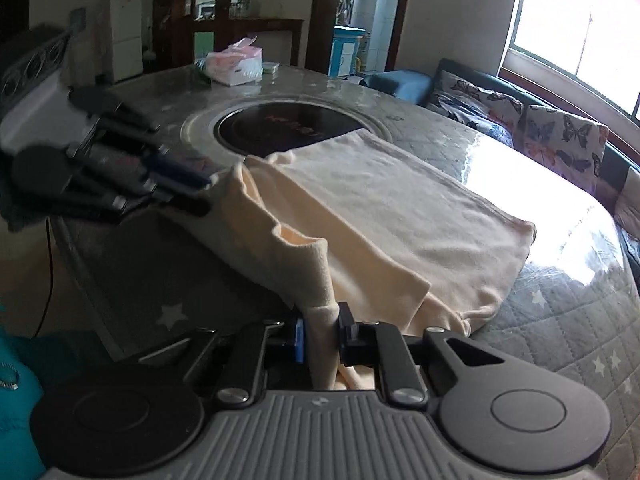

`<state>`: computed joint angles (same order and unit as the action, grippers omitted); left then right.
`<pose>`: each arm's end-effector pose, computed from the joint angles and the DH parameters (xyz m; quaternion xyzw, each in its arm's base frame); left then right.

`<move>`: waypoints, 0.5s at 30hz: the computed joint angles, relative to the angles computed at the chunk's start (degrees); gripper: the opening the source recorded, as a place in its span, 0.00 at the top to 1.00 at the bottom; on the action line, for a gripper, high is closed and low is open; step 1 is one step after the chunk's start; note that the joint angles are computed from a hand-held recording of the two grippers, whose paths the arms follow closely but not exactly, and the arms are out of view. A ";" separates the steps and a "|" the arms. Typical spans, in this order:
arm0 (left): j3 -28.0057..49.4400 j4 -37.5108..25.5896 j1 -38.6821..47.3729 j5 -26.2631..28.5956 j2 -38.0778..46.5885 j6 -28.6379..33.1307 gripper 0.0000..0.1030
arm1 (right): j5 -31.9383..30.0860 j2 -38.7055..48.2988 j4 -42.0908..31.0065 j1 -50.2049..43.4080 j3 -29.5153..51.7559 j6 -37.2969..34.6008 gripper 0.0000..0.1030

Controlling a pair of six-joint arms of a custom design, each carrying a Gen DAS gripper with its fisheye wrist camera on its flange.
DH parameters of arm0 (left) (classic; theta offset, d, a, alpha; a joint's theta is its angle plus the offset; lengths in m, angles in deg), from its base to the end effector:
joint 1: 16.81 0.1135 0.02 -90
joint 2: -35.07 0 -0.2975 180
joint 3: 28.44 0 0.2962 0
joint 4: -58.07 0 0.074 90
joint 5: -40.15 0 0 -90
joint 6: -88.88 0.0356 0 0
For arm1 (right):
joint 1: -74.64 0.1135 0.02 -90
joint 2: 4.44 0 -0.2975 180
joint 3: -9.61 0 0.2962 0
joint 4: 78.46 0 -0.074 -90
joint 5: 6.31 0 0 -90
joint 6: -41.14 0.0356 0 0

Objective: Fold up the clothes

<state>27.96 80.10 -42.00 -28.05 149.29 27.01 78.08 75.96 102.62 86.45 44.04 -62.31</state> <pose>0.3442 -0.1765 0.0715 0.4692 0.7425 -0.1568 0.4516 0.2477 0.0553 0.1166 -0.2200 0.8960 0.0397 0.3837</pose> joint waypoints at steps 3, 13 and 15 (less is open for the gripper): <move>-1.53 2.26 -0.09 -1.50 0.32 2.22 0.72 | -0.51 -0.23 -0.22 -0.58 0.51 0.98 0.88; -4.65 5.87 0.71 -1.95 1.01 8.30 0.91 | 0.50 -0.47 2.46 0.07 -0.73 3.08 0.91; -4.82 5.44 1.10 -1.06 0.39 8.15 0.94 | 0.57 -1.10 2.93 0.20 -1.20 3.46 0.92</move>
<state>23.14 85.54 -40.90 -29.11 149.68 35.15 78.65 74.86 105.55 86.65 42.83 -58.84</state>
